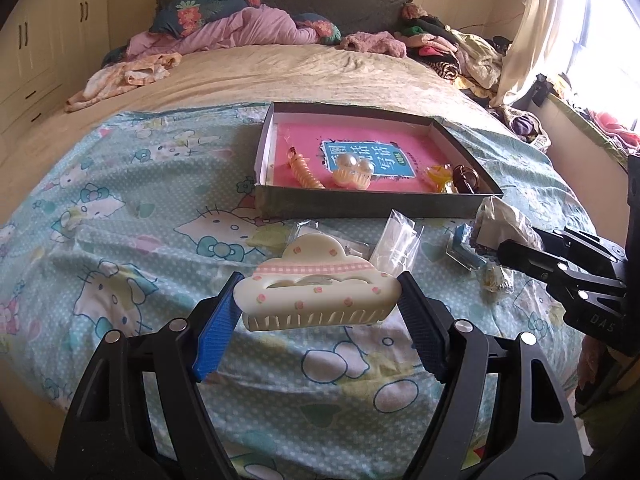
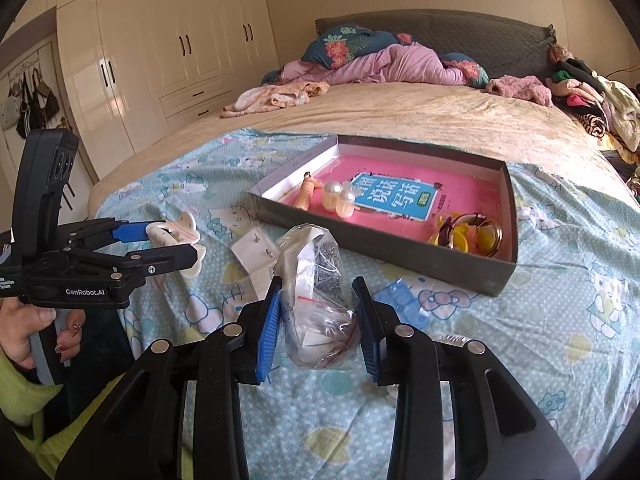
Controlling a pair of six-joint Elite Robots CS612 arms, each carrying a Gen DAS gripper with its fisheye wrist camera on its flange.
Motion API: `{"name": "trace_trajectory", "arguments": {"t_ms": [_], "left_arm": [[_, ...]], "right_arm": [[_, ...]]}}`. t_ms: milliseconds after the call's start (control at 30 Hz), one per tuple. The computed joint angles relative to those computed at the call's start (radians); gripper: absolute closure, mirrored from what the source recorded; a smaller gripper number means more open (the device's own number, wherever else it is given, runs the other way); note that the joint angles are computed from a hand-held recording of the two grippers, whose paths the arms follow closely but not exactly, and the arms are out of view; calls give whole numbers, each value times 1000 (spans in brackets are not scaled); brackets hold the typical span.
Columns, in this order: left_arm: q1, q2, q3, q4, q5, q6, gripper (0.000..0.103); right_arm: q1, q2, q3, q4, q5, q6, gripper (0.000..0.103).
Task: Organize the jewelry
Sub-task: 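Grasp the clear plastic bag with the right tool while the left tool grasps the cream cloud claw clip, then carry the bag and claw clip into the pink-lined box and open both tools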
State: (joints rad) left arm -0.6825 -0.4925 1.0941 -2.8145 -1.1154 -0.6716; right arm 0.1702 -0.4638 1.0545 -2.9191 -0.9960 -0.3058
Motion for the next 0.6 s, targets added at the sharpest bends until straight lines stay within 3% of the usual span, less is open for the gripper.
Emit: {"name": "trace_trajectory", "arguments": {"t_ms": [600], "left_arm": [[6,26,-76,10,-7,55,35]], "right_arm": [[-17,22,-62,-73,6,70,73]]}}
